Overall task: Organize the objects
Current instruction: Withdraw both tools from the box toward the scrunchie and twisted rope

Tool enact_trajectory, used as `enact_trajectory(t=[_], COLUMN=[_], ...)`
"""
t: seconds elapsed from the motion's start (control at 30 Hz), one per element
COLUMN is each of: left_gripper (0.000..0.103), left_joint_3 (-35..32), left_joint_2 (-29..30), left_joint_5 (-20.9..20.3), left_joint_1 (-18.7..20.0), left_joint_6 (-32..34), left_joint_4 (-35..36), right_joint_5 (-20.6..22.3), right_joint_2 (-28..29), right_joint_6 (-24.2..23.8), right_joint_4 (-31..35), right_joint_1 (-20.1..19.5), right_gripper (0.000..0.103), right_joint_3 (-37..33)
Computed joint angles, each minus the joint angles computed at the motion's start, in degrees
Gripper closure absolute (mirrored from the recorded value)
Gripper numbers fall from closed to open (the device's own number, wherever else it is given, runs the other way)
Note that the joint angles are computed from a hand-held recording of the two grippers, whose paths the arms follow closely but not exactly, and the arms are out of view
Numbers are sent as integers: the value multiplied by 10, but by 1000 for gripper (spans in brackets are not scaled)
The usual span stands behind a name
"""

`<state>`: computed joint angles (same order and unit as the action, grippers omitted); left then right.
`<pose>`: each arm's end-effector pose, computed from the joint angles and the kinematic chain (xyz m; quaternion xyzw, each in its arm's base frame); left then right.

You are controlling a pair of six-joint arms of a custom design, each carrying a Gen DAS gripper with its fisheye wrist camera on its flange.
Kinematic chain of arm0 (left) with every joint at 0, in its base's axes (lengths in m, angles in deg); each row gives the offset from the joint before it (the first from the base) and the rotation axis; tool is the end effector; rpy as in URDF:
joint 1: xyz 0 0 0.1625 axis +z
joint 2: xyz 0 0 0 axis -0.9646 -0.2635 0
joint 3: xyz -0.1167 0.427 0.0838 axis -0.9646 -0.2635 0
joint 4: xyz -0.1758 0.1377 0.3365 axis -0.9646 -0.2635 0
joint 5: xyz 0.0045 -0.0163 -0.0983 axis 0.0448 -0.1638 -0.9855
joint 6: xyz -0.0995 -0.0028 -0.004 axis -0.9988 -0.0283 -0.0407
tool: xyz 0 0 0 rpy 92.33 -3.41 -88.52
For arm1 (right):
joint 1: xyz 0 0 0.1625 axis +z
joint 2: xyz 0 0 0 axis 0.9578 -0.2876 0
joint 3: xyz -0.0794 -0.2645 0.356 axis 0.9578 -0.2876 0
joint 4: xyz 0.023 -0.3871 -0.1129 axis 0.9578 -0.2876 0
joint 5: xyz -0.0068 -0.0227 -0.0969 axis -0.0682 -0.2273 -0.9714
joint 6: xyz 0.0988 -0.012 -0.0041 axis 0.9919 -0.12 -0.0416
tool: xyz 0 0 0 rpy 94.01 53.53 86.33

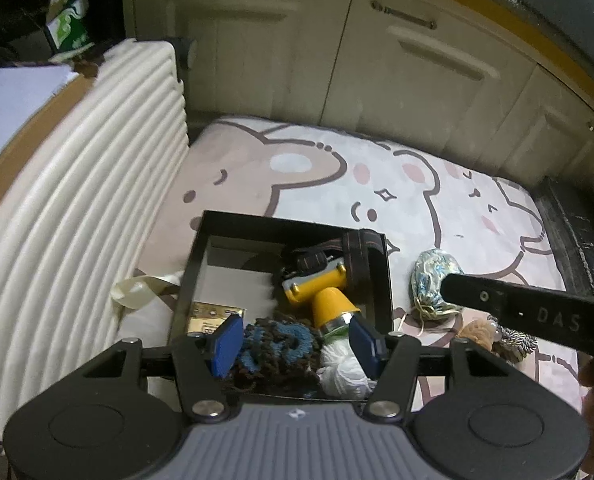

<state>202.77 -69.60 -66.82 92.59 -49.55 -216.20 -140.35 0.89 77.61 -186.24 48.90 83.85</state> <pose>-0.1988 -0.2672 0.1409 0.1804 0.9218 -0.2213 0.2623 0.2067 -0.2407 0.1393 -0.1491 -0.8372 0.4356 0.2952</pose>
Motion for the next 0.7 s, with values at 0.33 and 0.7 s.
enact_trajectory(t=[0.33,0.7], left_gripper=[44,27], left_joint_3=[-6,-15], left_joint_2=[-51,-64], left_joint_5=[25,31], left_joint_1=[-47,-74], left_joint_6=[-70,-134], left_joint_4=[113,207], right_joint_5=[-47,-64], right_joint_2=[-41,-94], right_joint_6=[88,186], right_joint_4=[128,323], right_joint_1=[49,79], right_gripper=[66,50], right_joint_3=[6,3])
